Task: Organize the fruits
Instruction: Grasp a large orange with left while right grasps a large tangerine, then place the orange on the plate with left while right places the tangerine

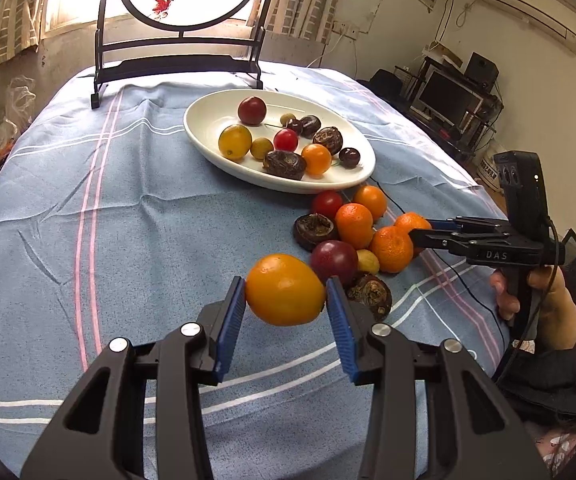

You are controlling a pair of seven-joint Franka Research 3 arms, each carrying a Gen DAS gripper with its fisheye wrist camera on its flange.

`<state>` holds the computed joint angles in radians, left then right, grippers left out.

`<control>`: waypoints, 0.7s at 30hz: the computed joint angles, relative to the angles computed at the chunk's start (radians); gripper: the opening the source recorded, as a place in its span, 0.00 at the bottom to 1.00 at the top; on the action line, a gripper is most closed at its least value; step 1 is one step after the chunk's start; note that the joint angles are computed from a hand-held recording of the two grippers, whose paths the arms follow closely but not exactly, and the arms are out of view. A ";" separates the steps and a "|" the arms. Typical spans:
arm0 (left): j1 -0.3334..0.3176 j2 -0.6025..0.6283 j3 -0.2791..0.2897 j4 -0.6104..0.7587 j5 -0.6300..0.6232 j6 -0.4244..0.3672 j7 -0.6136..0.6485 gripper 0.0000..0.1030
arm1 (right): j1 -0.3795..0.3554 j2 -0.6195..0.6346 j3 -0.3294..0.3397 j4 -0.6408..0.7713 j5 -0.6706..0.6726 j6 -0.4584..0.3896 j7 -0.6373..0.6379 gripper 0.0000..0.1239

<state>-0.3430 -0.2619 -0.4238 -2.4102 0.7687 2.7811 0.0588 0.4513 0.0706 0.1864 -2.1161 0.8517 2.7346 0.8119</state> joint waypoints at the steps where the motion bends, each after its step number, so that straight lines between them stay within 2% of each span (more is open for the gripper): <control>1: 0.003 -0.002 -0.001 -0.001 0.005 0.003 -0.008 0.39 | 0.007 -0.013 0.003 -0.020 -0.012 0.043 0.002 0.36; 3: 0.013 -0.008 -0.009 -0.002 0.025 0.010 -0.037 0.39 | 0.009 -0.042 0.006 -0.043 0.051 0.071 -0.047 0.35; 7: 0.039 -0.009 -0.021 0.020 0.081 0.014 -0.092 0.39 | 0.005 -0.087 -0.019 -0.038 0.255 0.048 -0.196 0.35; 9: 0.038 0.014 -0.009 0.055 0.080 -0.001 -0.065 0.39 | 0.002 -0.081 -0.031 0.000 0.281 0.023 -0.217 0.35; 12: 0.049 0.073 0.014 0.138 0.107 -0.009 -0.027 0.39 | -0.003 -0.025 -0.032 0.101 0.204 0.021 -0.148 0.35; 14: 0.060 0.127 0.036 0.200 0.139 0.012 -0.025 0.40 | -0.008 0.039 -0.027 0.198 0.150 0.003 -0.089 0.35; 16: 0.058 0.198 0.057 0.282 0.159 -0.023 -0.007 0.40 | -0.011 0.123 -0.019 0.313 0.076 -0.016 -0.020 0.36; 21: 0.037 0.389 0.144 0.462 0.021 -0.041 0.159 0.40 | 0.015 0.373 -0.030 0.632 -0.183 -0.108 0.244 0.37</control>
<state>-0.3064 0.1267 -0.2801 -1.9487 0.7895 2.7405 0.2177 0.4666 0.4434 0.1561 -1.4837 0.6688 2.6264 1.0560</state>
